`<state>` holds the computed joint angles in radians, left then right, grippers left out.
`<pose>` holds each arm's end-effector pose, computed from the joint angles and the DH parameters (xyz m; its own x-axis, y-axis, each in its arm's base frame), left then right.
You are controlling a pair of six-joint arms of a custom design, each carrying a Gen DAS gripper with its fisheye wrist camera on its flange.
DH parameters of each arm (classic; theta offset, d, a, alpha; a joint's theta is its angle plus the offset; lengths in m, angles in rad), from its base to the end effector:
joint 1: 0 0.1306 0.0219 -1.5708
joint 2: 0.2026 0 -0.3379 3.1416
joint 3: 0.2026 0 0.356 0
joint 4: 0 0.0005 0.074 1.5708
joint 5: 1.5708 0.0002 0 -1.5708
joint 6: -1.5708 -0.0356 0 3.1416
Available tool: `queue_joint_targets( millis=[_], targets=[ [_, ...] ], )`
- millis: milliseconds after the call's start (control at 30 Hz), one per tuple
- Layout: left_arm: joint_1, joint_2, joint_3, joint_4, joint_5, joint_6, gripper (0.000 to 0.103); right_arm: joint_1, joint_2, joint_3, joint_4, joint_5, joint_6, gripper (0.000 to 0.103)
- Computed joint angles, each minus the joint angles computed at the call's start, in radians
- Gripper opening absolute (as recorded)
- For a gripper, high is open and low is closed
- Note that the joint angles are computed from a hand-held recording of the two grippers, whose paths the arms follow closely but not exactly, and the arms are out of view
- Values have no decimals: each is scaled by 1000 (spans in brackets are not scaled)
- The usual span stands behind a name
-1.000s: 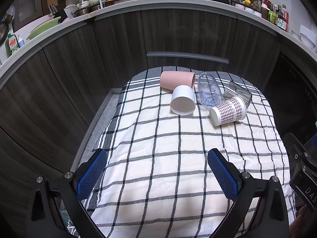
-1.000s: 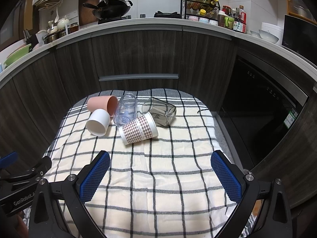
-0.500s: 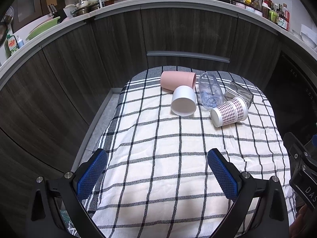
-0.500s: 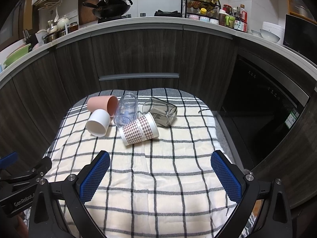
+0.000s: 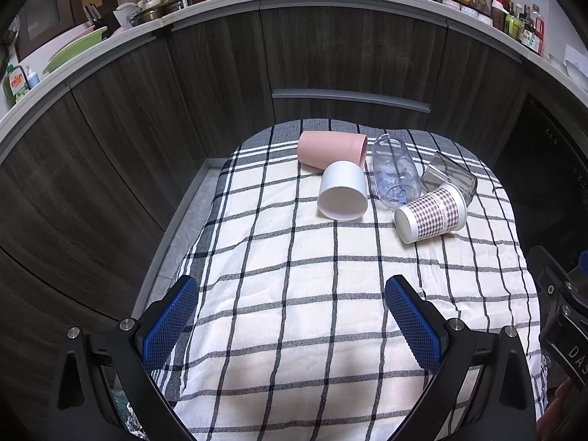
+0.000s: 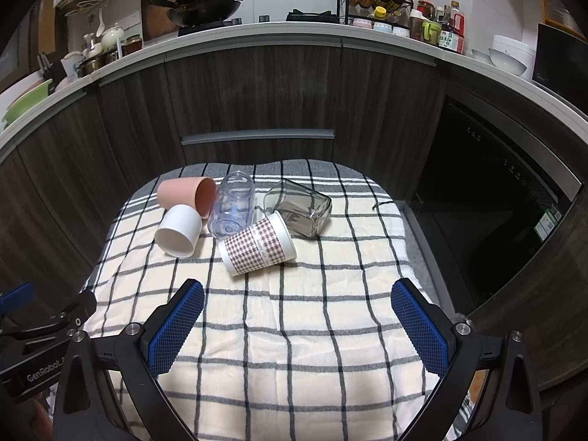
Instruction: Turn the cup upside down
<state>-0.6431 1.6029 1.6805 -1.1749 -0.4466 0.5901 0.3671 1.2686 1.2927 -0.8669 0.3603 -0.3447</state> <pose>0.4119 -0.2901 0.3923 -0.8050 -0.0239 -0.5928 -0.0778 0.9948 0.0656 0.3925 0.1369 0.3952 -0.6953 0.0714 -0.7152 0.1254 0.9918 -0.0229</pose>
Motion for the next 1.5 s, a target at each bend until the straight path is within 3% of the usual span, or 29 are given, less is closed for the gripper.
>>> queue_joint_targets(
  millis=[467, 900, 1067, 1267, 1500],
  targets=[
    [36, 86, 100, -21, 21, -37, 103, -27, 98, 92, -26, -33, 19, 102],
    [91, 160, 139, 17, 41, -80, 103, -54, 248, 190, -23, -83, -1, 102],
    [120, 189, 168, 38, 39, -124, 103, -72, 324, 244, -34, -158, -68, 102],
    [166, 250, 254, 78, 46, -237, 103, -100, 407, 295, -37, -270, -211, 102],
    [201, 330, 356, 85, 96, -306, 103, -121, 486, 346, -34, -341, -357, 94]
  ],
)
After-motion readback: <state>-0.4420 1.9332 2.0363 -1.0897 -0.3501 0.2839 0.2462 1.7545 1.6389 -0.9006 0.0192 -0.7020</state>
